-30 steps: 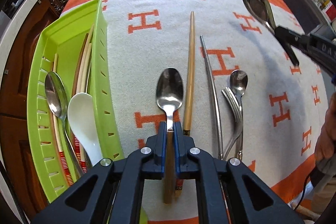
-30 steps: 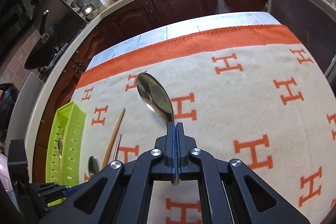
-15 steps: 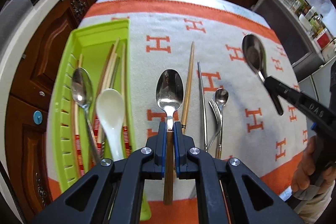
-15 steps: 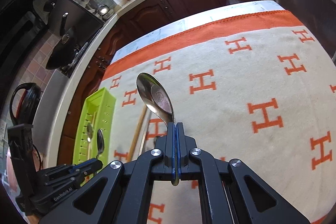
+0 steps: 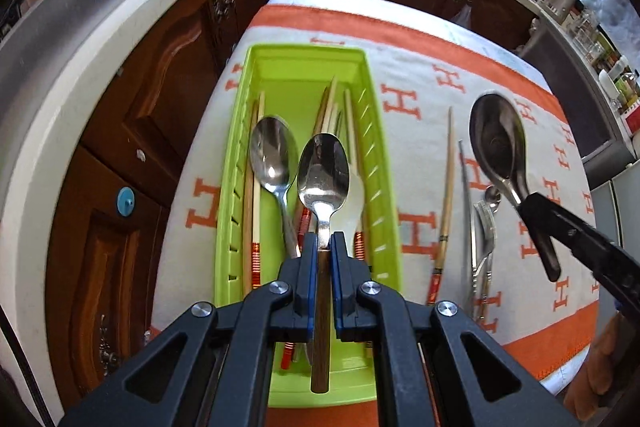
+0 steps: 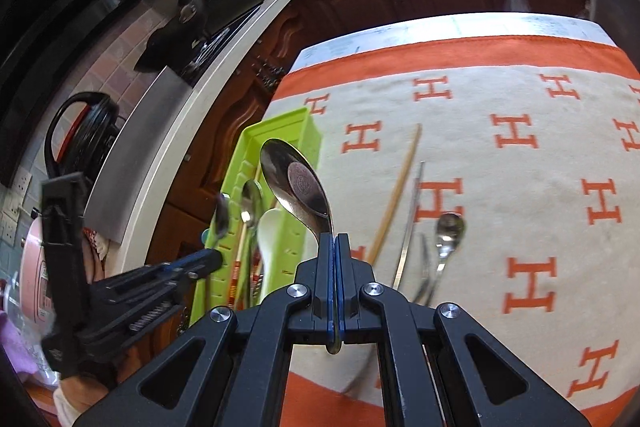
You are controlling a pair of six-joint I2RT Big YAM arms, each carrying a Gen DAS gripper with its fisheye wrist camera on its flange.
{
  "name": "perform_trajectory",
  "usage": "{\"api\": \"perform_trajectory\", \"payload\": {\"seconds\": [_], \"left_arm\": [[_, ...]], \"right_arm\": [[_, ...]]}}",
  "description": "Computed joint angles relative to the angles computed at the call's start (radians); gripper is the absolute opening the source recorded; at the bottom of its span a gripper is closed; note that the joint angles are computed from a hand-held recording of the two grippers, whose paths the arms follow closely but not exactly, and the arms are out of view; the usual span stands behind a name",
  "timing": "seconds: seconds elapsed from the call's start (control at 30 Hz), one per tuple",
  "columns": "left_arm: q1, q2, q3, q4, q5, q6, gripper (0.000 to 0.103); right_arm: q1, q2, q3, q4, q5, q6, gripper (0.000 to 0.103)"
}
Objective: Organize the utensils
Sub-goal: 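Drop the steel spoon into the green tray with the left tool while the right tool lifts its spoon, then lower the steel soup spoon into the green tray and open the right tool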
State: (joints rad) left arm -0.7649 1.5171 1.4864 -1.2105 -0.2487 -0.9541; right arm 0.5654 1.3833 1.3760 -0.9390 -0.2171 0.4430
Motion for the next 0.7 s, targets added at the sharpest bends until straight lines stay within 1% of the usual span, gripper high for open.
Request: {"api": "perform_trajectory", "payload": {"seconds": [0.1,0.13,0.17,0.2,0.27,0.3,0.33,0.4,0.47,0.6,0.7], "left_arm": [[0.003,-0.005,-0.041,0.032,-0.005,0.008,0.005],[0.004,-0.009,-0.05,0.039,-0.007,0.009,0.009],[0.003,-0.009,-0.054,0.049,-0.011,0.01,0.017],[0.002,-0.017,-0.062,0.056,-0.018,0.011,0.023],[0.005,-0.042,-0.085,0.078,-0.038,0.007,0.043],[0.006,-0.055,-0.094,0.085,-0.05,0.004,0.046],[0.006,-0.071,-0.105,0.09,-0.066,-0.003,0.05],[0.01,-0.1,-0.125,0.102,-0.087,-0.005,0.052],[0.014,-0.12,-0.137,0.098,-0.108,-0.014,0.059],[0.027,-0.15,-0.151,0.057,-0.163,-0.033,0.064],[0.042,-0.16,-0.16,0.015,-0.214,-0.06,0.07]], "right_arm": [[0.054,0.023,0.029,-0.011,0.037,0.03,0.001],[0.063,0.035,0.042,-0.018,0.041,0.037,0.001],[0.067,0.048,0.053,-0.021,0.044,0.039,0.001],[0.079,0.058,0.062,-0.028,0.054,0.042,0.001],[0.095,0.088,0.088,-0.042,0.071,0.05,0.001],[0.107,0.103,0.104,-0.051,0.083,0.055,0.001],[0.11,0.121,0.116,-0.052,0.09,0.055,0.001],[0.124,0.155,0.147,-0.059,0.112,0.065,0.001],[0.126,0.19,0.177,-0.068,0.123,0.072,0.001],[0.134,0.268,0.245,-0.089,0.138,0.12,0.001],[0.137,0.314,0.288,-0.098,0.145,0.153,0.001]]}}
